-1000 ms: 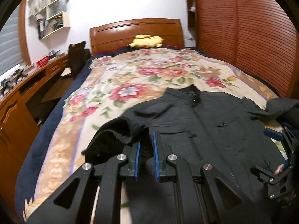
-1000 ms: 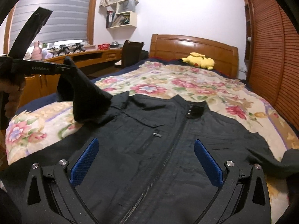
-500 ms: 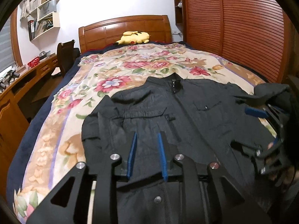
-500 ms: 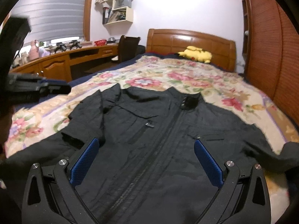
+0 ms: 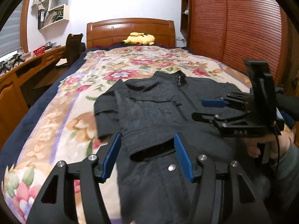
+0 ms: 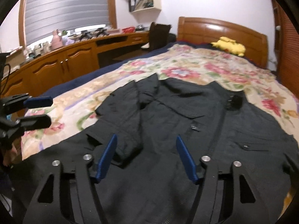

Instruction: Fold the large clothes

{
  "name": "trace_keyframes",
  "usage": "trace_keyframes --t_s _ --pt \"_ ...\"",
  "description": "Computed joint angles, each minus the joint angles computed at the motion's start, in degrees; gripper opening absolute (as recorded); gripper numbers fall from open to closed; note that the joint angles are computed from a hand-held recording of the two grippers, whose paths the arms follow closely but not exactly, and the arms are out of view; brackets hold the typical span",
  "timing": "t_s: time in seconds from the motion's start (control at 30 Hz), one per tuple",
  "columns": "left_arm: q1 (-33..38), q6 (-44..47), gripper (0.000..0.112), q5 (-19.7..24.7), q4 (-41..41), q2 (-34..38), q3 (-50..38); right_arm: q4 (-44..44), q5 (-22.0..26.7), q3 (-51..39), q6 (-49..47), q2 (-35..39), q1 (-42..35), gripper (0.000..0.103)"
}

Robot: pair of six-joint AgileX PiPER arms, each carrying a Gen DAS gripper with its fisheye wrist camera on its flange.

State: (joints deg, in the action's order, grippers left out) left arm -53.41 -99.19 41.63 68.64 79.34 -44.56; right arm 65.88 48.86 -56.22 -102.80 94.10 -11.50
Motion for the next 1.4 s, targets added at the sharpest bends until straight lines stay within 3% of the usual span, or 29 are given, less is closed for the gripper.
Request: trace_keyframes --t_s 0.13,0.37,0.47,0.5,0.53,0.73,0.83,1.07,1.4 --pt "-1.78 -2.04 0.058 1.77 0.25 -1.84 2.98 -2.42 -2.76 0.64 0.35 1.52 4.63 0.043" --pt "-4.71 -7.6 0.059 3.0 1.86 -2.72 6.09 -7.16 -10.02 1.03 1.63 5.99 11.07 0.042" --pt "-5.41 -9.32 0.059 3.27 2.26 -1.74 6.23 -8.42 -10.03 0.18 2.73 7.35 11.32 0.023" --pt "-5.69 -9.64 0.059 3.72 2.26 -1.52 6.15 -8.44 -9.75 -0.02 2.59 7.62 11.17 0.01" --pt "-6.02 -10.15 0.059 4.13 2.33 -1.29 6.1 -8.18 -9.27 -0.14 2.28 7.78 10.86 0.007" --pt "-6.9 -11.81 0.059 4.96 2.51 -0.82 5.3 -1.77 -5.27 1.02 -2.96 5.46 6.87 0.004" --pt "-7.19 -12.17 0.059 5.21 3.19 0.1 3.98 -0.62 -0.83 0.76 -3.2 3.96 2.86 0.003" --pt "-7.96 -13.4 0.059 6.02 5.35 5.0 -0.91 -2.96 7.74 -2.23 -1.92 2.17 -6.3 0.003" --pt "-8.14 -14.21 0.059 6.34 8.65 11.12 -8.61 -4.49 9.76 -6.94 -3.88 3.77 -19.66 0.003"
